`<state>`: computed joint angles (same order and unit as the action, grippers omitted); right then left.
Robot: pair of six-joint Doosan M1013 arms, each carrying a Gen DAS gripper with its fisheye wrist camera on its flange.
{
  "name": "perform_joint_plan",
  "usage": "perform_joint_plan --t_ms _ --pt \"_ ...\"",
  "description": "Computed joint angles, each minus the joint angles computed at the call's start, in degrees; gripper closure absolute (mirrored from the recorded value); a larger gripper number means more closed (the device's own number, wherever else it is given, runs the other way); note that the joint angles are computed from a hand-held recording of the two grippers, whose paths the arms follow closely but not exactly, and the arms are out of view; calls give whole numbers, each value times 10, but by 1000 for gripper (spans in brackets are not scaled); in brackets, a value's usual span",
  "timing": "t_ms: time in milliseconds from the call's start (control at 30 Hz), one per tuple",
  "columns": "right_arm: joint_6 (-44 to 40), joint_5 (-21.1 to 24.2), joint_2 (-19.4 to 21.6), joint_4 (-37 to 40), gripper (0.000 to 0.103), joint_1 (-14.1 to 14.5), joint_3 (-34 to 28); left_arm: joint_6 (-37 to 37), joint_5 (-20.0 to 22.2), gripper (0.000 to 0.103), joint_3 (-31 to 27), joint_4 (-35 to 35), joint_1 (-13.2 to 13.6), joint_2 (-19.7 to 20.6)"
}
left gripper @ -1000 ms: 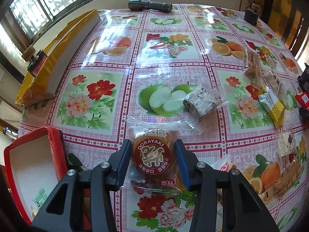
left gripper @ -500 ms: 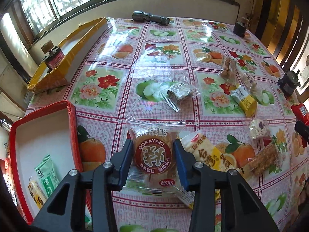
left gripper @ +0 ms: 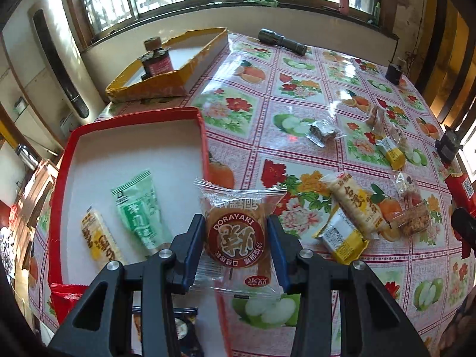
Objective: Organize snacks
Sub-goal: 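Carry both bags into the red tray and open both tools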
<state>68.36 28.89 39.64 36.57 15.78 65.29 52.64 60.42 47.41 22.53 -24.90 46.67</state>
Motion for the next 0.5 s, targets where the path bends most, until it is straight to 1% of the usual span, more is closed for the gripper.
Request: perform_joint_plan --t_ms 267,500 --pt "-61 27 15 56 36 24 -23 -71 -15 61 76 39 16 -43" --pt "-82 61 35 76 36 42 -58 -112 -21 61 113 63 28 -62"
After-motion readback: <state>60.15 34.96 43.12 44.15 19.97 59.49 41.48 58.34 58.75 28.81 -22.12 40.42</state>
